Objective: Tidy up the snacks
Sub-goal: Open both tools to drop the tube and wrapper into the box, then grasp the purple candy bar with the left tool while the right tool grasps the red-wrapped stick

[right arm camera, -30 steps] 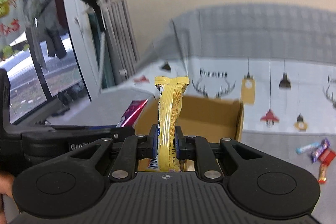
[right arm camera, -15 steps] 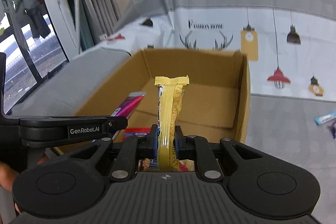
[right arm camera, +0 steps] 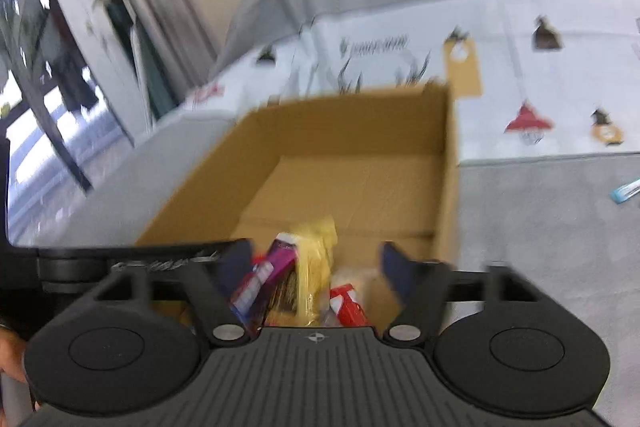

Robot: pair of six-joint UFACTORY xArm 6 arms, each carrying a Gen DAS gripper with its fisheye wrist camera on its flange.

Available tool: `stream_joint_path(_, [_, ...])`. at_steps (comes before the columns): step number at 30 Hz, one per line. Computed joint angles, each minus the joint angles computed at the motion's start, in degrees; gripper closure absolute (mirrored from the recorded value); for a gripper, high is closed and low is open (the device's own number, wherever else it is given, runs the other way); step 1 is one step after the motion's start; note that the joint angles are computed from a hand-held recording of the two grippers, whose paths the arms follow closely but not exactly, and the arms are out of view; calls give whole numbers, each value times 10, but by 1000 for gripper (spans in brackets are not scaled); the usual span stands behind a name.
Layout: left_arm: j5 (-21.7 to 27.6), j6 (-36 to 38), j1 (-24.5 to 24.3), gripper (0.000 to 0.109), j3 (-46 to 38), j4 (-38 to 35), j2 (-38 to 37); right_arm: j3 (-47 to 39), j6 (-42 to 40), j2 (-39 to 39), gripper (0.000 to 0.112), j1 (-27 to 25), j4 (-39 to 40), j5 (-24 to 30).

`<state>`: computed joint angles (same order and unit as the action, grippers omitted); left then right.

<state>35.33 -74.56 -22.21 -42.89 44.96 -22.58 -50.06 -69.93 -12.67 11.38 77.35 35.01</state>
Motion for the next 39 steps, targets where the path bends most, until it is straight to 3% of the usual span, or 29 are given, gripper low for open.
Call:
stream_joint_path(7, [-25,-58,-69,24,-55,77,38,-7,-54,1,27,-125,44,15])
stream_joint_path(11, [-59,-60,-105,24,-140,89,130,-31,-94,32,22,-206,65,7])
stream_joint_path(16, [-112,-7,-128,24,-278,62,289,-71,-177,118,22,-293,82,25])
stream_joint_path(18, [-131,15,-130,26,-327,45,348,-102,-108,167,34,-300,17,1])
stream_joint_path(19, [-137,34,-131,28,-354,29,380,-122,-71,187,48,-311,3,17])
stream_joint_path(20, [-143,47,-130,31,-374,17,406,-136,-59,201,50,-318,7,30])
stream_joint_path(23, [-153,112,-129,40,-445,-50,488,-170,-34,231,50,-301,-13,4])
stream_joint_path(26, [-154,224,-127,41,-523,-185,564,-220,-5,269,50,-291,-79,24])
stream_joint_path(30, [-128,295,-126,43,-640,-226,654,-269,32,318,54,-276,-153,13])
stream_joint_path(34, [-104,350,-122,46,-726,-284,719,-309,120,364,74,-276,-239,42])
stream_joint_path(37, [-97,370,-120,46,-749,-310,736,-305,86,369,89,-261,-245,16])
stream_joint_path(39, [-88,380,-119,46,-771,-320,749,-300,72,368,91,-256,-246,5])
